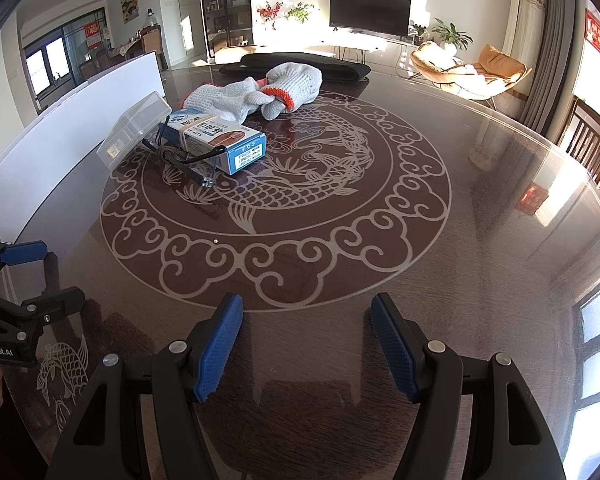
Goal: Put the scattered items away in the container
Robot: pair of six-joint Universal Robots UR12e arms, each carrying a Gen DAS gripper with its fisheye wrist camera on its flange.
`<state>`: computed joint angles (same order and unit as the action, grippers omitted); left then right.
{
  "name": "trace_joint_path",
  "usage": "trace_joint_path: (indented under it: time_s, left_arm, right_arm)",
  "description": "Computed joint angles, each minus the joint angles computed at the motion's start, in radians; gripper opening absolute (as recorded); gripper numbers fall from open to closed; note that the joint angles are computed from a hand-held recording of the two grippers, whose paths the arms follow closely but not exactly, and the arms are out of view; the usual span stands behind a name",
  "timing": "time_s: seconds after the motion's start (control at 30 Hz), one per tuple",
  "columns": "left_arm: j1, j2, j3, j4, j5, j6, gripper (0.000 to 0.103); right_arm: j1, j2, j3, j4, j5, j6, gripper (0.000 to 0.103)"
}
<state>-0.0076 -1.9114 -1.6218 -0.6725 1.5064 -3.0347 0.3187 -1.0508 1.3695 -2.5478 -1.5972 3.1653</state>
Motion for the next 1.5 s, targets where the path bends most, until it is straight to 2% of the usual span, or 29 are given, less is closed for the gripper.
trace_joint_path:
  time_s: [0.17,0.57,0.67,0.77,0.83,0.9,0.93,0.97,1.03,1.07,1.1,1.17,1.27,1.3,1.4,1.5]
  left_arm:
    - [0.015,0.004,-0.006,0.002,0.021,-0.037,0.103]
    - [0.014,0.009,-0.028,0.049,0.030,-0.052,0.103]
    - [0.014,0.007,-0.022,0.041,0.028,-0.048,0.103]
    - [0.014,0.006,-0.023,0.046,0.027,-0.045,0.103]
    - [0.015,0.006,-0.023,0.045,0.024,-0.041,0.103]
    - [0.017,0.006,-0.020,0.040,0.020,-0.036,0.103]
    - [0.018,0.006,-0.019,0.036,0.019,-0.033,0.103]
    - [0.019,0.005,-0.016,0.031,0.019,-0.032,0.103]
    - [0.022,0.005,-0.011,0.013,0.019,-0.031,0.103]
    - [0.024,0.005,-0.008,0.004,0.019,-0.031,0.103]
    - [0.025,0.005,-0.006,-0.004,0.020,-0.030,0.103]
    - [0.029,0.006,-0.003,-0.016,0.021,-0.033,0.103]
    - [0.035,0.009,-0.001,-0.030,0.004,-0.051,0.103]
    - [0.043,0.012,-0.004,-0.025,-0.032,-0.067,0.103]
    - [0.075,0.005,-0.008,0.026,-0.207,-0.135,0.103]
    - [0.072,-0.035,0.049,0.012,-0.235,-0.194,0.103]
  right_arm:
    - [0.001,0.001,-0.001,0.000,0.000,0.002,0.068]
    - [0.001,0.007,-0.009,0.003,0.001,-0.002,0.069]
    - [0.002,0.046,-0.082,0.057,-0.014,0.024,0.069]
    - [-0.013,0.096,-0.176,0.112,0.037,0.131,0.069]
    - [-0.010,0.137,-0.247,0.148,0.015,0.178,0.069]
    - [-0.004,0.166,-0.294,0.161,0.010,0.185,0.069]
    - [-0.003,0.172,-0.303,0.158,0.043,0.168,0.069]
    - [-0.004,0.173,-0.302,0.153,0.108,0.132,0.068]
    - [-0.007,0.159,-0.280,0.164,0.282,-0.004,0.068]
    - [-0.004,0.147,-0.266,0.192,0.340,-0.087,0.068]
    - [0.003,0.131,-0.246,0.212,0.356,-0.157,0.068]
    - [0.018,0.090,-0.185,0.204,0.312,-0.232,0.068]
    - [0.024,0.035,-0.091,0.146,0.251,-0.241,0.068]
    - [0.024,0.020,-0.060,0.115,0.232,-0.238,0.068]
    - [0.027,-0.004,0.008,0.010,0.186,-0.246,0.068]
    - [0.021,0.002,0.002,0.012,0.189,-0.241,0.069]
